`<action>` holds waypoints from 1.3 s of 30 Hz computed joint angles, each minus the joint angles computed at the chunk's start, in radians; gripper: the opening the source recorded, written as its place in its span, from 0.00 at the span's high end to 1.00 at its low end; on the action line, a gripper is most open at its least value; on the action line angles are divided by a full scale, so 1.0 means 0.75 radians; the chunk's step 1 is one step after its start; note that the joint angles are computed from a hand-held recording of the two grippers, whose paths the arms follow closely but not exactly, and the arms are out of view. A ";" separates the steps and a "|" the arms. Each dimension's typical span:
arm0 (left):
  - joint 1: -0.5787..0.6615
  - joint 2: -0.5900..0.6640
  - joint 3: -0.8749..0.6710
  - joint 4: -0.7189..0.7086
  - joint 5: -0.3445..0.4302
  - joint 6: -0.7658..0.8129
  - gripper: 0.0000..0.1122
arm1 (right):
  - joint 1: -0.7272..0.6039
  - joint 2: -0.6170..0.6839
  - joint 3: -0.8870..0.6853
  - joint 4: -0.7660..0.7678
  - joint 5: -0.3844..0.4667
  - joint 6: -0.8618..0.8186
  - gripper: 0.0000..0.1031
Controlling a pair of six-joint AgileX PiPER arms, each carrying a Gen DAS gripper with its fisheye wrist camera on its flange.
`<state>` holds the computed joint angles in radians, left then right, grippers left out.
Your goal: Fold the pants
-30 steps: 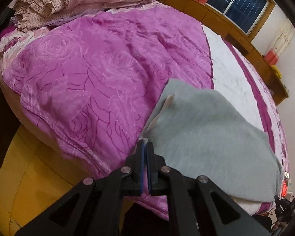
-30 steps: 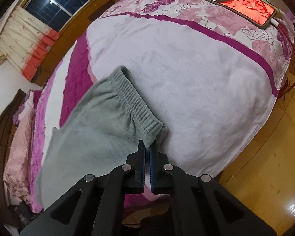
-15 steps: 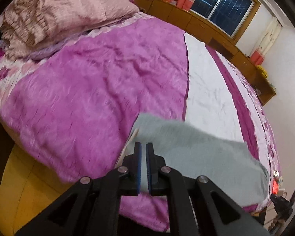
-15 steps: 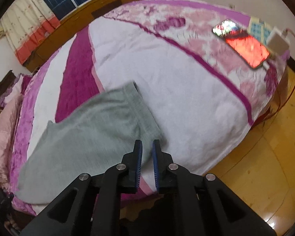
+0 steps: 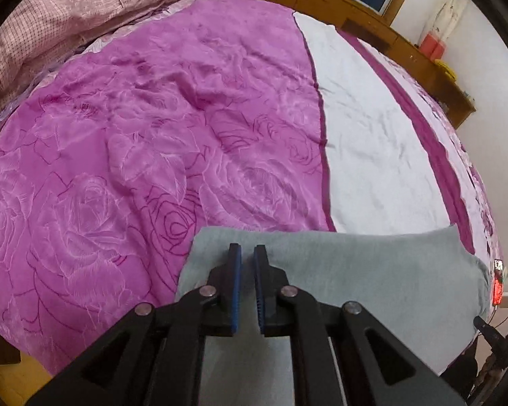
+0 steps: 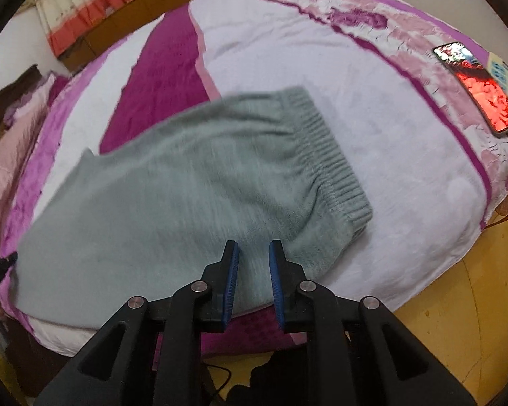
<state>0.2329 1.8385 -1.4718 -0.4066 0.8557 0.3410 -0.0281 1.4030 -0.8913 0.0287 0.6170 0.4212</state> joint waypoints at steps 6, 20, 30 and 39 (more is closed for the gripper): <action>0.032 -0.142 0.148 -0.267 0.115 0.315 0.95 | -0.024 -0.009 0.049 0.072 -0.073 -0.083 0.87; -0.019 -0.105 0.006 0.093 0.059 0.047 0.64 | -0.186 -0.042 0.141 0.550 -0.136 -0.492 0.86; -0.040 -0.029 -0.003 0.151 0.092 0.125 0.64 | -0.150 -0.035 0.131 0.460 -0.146 -0.408 0.82; -0.077 -0.057 0.074 0.170 -0.011 0.194 0.92 | -0.114 -0.029 0.120 0.372 -0.153 -0.311 0.82</action>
